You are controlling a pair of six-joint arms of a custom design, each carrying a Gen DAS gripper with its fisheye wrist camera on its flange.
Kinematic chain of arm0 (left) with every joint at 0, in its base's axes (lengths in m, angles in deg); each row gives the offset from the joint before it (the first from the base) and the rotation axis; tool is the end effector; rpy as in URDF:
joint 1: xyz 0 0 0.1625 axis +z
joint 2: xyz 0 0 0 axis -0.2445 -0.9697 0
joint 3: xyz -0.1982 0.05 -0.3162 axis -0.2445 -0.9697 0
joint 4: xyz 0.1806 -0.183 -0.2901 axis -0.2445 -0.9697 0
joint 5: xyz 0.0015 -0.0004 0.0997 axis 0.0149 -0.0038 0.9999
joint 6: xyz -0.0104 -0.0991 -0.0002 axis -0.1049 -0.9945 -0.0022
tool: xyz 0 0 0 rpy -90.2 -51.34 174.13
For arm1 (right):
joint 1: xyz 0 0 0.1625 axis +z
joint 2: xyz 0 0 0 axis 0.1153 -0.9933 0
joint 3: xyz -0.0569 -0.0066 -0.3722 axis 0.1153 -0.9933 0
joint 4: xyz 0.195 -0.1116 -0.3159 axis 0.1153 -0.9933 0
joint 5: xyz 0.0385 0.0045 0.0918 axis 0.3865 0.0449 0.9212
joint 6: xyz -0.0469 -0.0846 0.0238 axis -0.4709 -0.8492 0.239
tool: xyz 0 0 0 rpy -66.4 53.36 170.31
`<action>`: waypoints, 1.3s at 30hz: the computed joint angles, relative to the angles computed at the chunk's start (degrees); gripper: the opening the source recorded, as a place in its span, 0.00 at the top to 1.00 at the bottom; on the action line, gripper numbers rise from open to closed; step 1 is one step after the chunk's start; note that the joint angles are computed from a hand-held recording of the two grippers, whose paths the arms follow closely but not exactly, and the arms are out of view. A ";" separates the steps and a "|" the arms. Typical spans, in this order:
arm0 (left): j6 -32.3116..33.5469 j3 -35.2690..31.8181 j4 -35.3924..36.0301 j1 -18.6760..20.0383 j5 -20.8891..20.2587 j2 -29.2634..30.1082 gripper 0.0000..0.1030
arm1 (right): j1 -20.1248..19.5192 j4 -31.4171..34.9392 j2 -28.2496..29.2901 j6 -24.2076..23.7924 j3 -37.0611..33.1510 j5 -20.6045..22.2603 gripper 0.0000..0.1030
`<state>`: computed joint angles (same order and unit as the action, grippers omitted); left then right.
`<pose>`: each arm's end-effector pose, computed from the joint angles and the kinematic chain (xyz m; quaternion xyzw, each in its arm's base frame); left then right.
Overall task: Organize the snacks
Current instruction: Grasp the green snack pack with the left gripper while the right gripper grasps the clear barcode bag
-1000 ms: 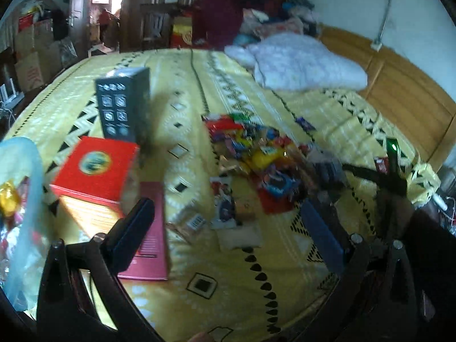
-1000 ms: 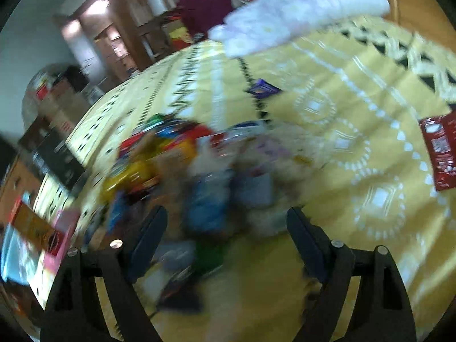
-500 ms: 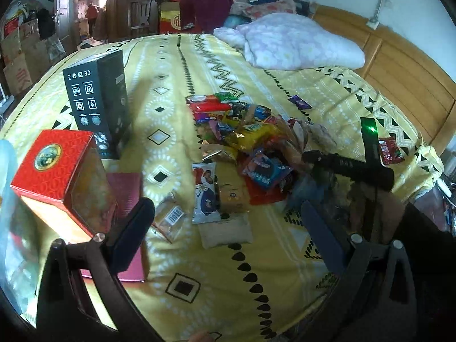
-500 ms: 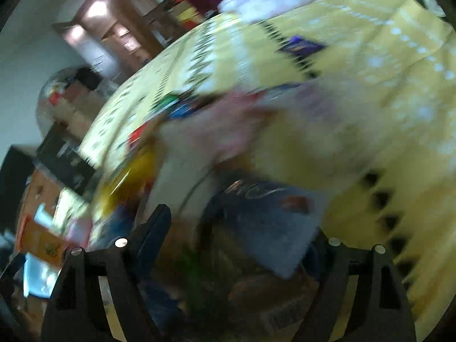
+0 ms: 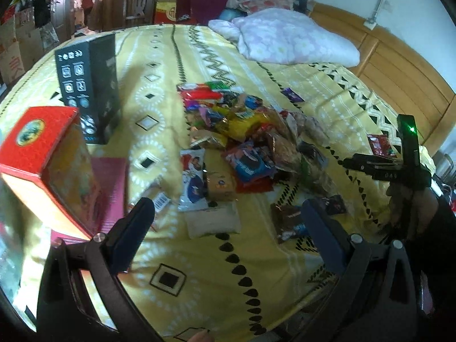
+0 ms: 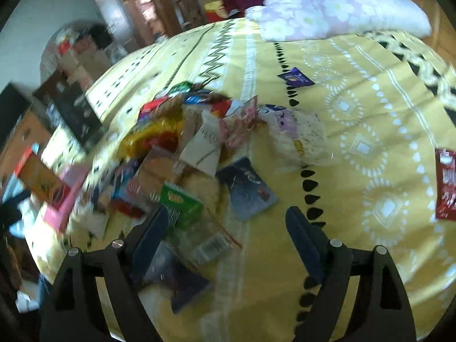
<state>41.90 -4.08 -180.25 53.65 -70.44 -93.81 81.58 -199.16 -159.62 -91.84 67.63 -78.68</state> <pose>-0.4504 -0.6041 0.1381 0.3288 0.9106 -0.1840 0.1699 0.0720 -0.5340 0.3668 0.0393 -0.9055 0.3237 0.2717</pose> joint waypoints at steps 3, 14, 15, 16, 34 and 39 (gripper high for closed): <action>0.10 -0.35 0.96 -0.03 -0.76 0.28 0.00 | -0.94 9.95 -0.04 2.66 -1.99 2.47 0.17; -0.64 -1.17 2.07 -0.13 -2.89 1.32 0.00 | -2.42 3.93 5.03 11.89 -0.49 2.77 0.31; -0.71 -1.20 2.16 -0.19 -2.92 1.42 0.00 | -1.55 3.30 5.68 9.18 -0.37 1.39 0.31; -0.96 -1.36 2.34 -0.14 -3.09 1.59 0.00 | -1.54 3.19 5.49 8.49 0.05 1.87 0.31; -1.58 -14.18 8.00 0.04 -11.44 13.04 0.14 | -4.04 -7.00 2.24 10.55 5.41 5.69 0.50; -4.59 -27.59 15.41 2.12 -19.85 23.33 0.39 | -4.94 -9.32 -3.45 10.39 9.10 8.53 0.50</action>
